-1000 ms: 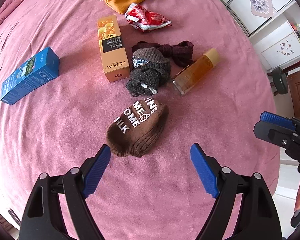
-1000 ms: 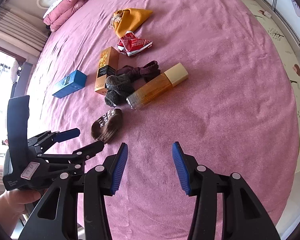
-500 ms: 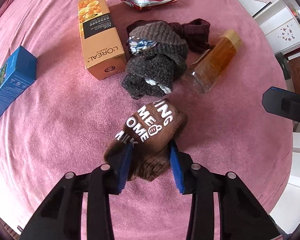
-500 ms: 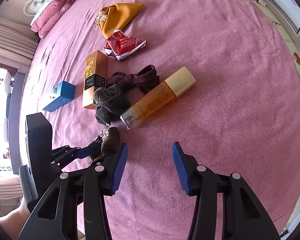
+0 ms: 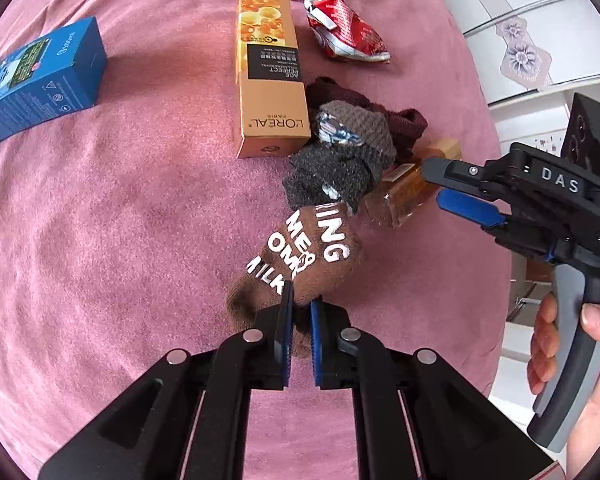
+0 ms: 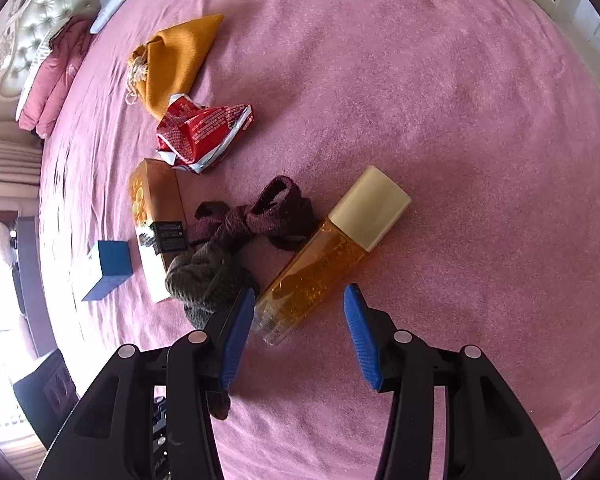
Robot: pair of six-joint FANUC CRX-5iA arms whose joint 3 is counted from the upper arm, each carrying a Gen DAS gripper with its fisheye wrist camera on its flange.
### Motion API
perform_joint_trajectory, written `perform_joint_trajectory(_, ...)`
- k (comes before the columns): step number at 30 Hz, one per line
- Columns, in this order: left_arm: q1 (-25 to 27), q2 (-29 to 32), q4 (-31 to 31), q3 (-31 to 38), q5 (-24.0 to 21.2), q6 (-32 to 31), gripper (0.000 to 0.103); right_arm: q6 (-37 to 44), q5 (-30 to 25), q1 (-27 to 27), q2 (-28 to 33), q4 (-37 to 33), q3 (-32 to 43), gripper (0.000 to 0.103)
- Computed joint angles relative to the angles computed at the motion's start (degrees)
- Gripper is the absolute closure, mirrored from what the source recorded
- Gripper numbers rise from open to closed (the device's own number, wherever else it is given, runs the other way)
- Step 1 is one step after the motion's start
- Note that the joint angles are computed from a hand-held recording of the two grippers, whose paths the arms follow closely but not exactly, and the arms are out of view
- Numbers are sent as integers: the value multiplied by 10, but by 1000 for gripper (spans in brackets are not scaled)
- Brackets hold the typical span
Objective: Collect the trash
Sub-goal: 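Grasp the brown printed sock with the left tool while the right grasps the amber bottle, then carry the sock and amber bottle over the yellow wastebasket with both tools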
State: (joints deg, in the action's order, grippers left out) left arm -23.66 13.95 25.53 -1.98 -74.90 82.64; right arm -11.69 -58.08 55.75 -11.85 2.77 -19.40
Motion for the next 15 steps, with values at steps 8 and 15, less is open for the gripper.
perform_joint_trajectory(8,1,10,0,24,-13,22,95,-30,37,-31,0,-47,-23,63)
perform_joint_trajectory(15,-25,12,0,33,-20,64,95,-27,51,7,-65,-42,-68,70)
